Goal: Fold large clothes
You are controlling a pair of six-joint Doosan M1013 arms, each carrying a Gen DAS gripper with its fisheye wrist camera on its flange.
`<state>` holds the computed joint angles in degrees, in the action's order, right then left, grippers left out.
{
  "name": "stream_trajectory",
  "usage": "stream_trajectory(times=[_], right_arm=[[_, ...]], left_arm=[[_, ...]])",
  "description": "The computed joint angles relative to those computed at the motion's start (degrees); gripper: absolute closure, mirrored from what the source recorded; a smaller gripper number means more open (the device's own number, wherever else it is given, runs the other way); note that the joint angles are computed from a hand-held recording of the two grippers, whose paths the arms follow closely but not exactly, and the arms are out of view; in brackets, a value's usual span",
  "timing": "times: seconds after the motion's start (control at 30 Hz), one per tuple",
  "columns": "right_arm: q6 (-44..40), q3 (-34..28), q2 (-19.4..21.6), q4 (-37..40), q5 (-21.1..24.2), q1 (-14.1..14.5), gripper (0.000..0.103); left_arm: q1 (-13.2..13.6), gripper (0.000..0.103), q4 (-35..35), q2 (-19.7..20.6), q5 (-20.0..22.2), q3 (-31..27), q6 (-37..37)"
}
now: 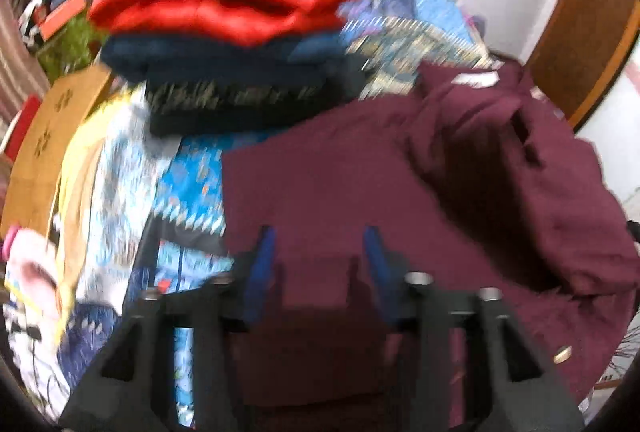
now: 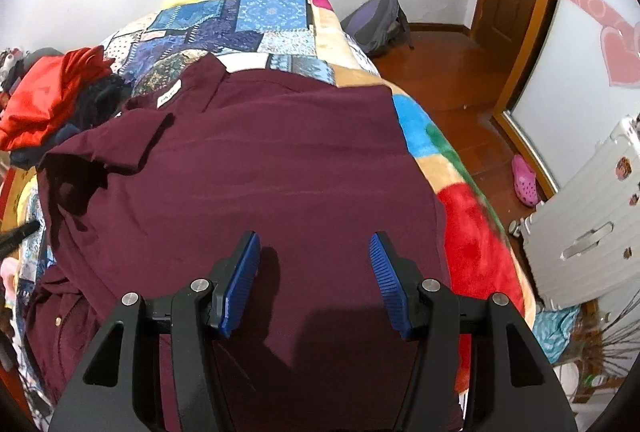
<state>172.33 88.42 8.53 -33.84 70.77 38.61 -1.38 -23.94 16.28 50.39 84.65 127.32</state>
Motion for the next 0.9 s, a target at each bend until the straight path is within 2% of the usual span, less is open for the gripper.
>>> stream_trajectory(times=[0.07, 0.13, 0.2, 0.3, 0.37, 0.43, 0.57, 0.67, 0.8, 0.83, 0.87, 0.9], right_arm=[[-0.9, -0.8, 0.4, -0.8, 0.6, 0.0, 0.050], [-2.1, -1.7, 0.9, -1.5, 1.1, -0.1, 0.050], [-3.1, -2.3, 1.3, -1.8, 1.1, -0.4, 0.050], [-4.1, -3.0, 1.9, -2.1, 0.8, -0.8, 0.048], [-4.5, -3.1, 2.2, -2.2, 0.1, -1.0, 0.039], [-4.7, -3.2, 2.5, -2.4, -0.5, -1.1, 0.036], [-6.6, -3.4, 3.2, -1.1, -0.8, -1.6, 0.035], [-7.9, -3.1, 3.6, 1.3, -0.8, -2.4, 0.035], [-6.8, -1.7, 3.1, 3.2, -2.8, -3.0, 0.032], [-6.4, -1.5, 3.0, 2.9, -2.8, -2.8, 0.030], [-6.3, -1.5, 2.9, 2.7, -2.8, -2.8, 0.030], [-6.4, -1.5, 2.9, 2.7, -2.8, -2.7, 0.030]], left_arm=[[-0.2, 0.048, -4.2, -0.9, -1.3, 0.1, 3.8], [-0.5, 0.047, -7.6, -1.3, -0.9, -0.6, 6.8], [-1.2, 0.042, -10.0, -1.5, -0.5, -1.3, 9.9], [-3.2, 0.037, -10.4, -1.6, -1.6, -1.5, 14.1], [-4.6, 0.032, -8.7, -1.1, -1.6, -1.9, 16.6], [-6.3, 0.032, -4.4, -0.4, -2.0, -2.1, 16.0], [-8.9, 0.032, 3.9, 2.3, -1.8, -3.9, 11.5], [-9.7, 0.032, 5.1, 3.5, -1.9, -5.2, 9.8], [-10.1, 0.033, 4.1, 5.3, 0.8, -7.9, 8.6], [-10.1, 0.033, 3.4, 5.6, 1.3, -8.4, 8.6], [-10.0, 0.040, 2.5, 5.7, 1.5, -8.7, 9.0], [-10.0, 0.054, 2.0, 5.8, 1.4, -8.8, 9.2]])
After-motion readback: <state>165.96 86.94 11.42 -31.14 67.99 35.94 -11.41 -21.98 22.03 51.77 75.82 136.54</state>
